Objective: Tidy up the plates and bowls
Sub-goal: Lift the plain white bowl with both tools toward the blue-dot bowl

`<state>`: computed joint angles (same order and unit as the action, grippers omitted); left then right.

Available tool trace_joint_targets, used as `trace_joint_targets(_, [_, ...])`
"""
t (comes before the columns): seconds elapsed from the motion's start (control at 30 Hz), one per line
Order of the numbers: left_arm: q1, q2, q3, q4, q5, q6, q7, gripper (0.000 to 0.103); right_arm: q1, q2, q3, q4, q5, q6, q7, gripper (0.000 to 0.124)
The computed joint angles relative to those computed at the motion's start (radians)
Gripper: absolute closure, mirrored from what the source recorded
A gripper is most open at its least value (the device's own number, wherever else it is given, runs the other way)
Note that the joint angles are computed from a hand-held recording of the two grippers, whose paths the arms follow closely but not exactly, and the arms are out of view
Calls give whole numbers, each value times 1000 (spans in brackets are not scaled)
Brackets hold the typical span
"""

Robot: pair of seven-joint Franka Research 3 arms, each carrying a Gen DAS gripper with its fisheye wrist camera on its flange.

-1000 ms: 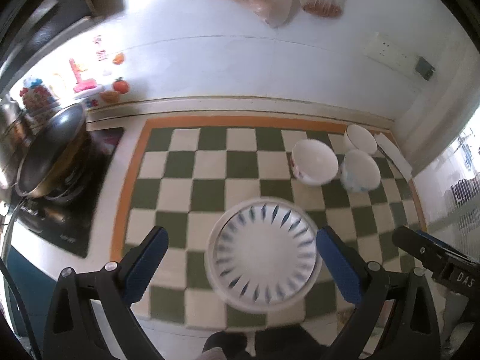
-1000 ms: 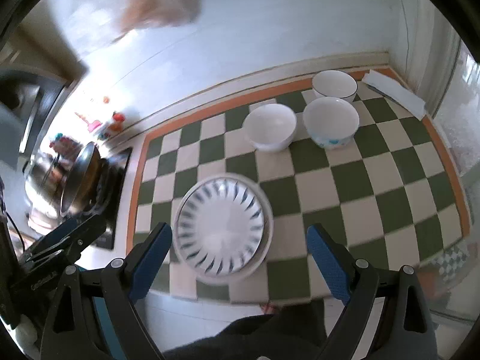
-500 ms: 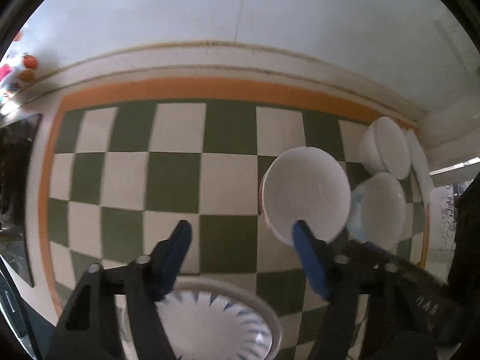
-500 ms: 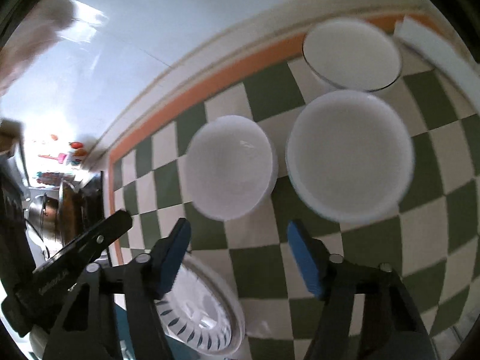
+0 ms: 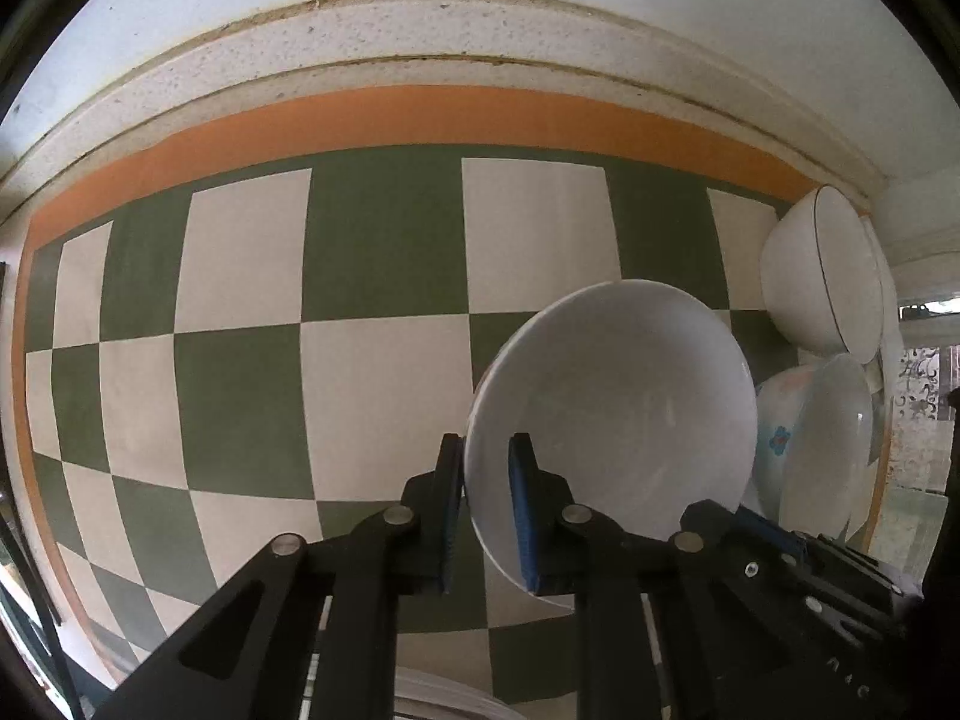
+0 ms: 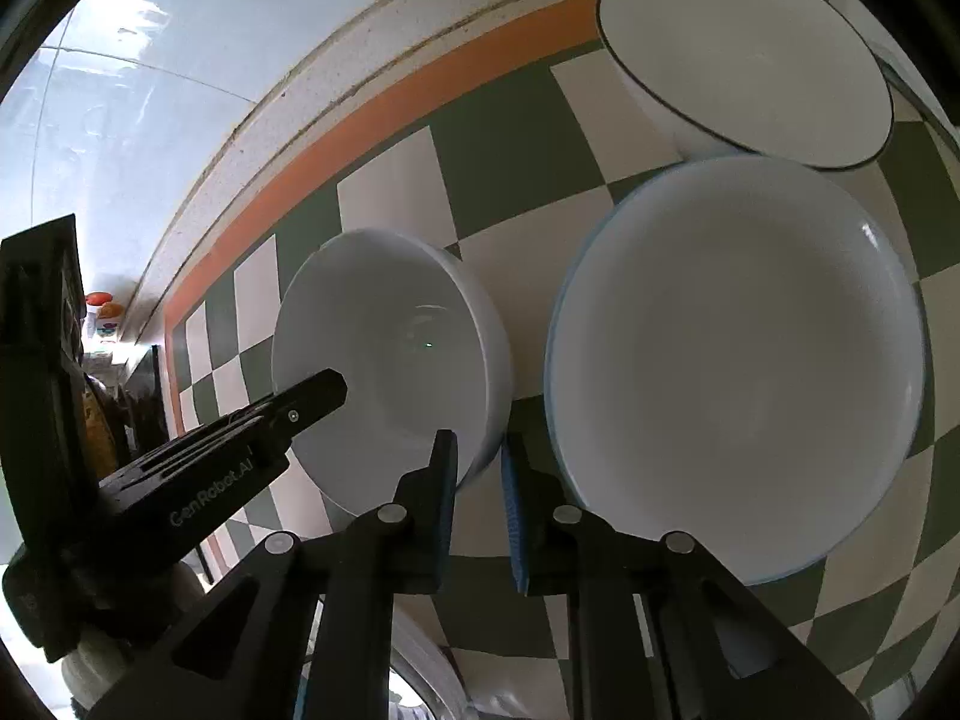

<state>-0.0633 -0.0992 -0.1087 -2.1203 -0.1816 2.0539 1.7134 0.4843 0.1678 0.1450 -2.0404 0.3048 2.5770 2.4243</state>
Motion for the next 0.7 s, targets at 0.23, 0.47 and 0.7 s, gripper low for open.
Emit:
trace_joint_targets(0.23, [-4, -97, 14, -69, -15, -9, 25, 91, 19, -19, -4, 4, -76, -19, 33, 109])
trace_joint_targets(0.47, [-40, -261, 38, -163, -37, -37, 61, 91, 30, -143, 16, -80, -150, -38, 104, 109])
trace_joint_targets(0.7, [-95, -398, 74, -219, -82, -126, 121, 91, 32, -342, 69, -249, -167, -53, 201, 109])
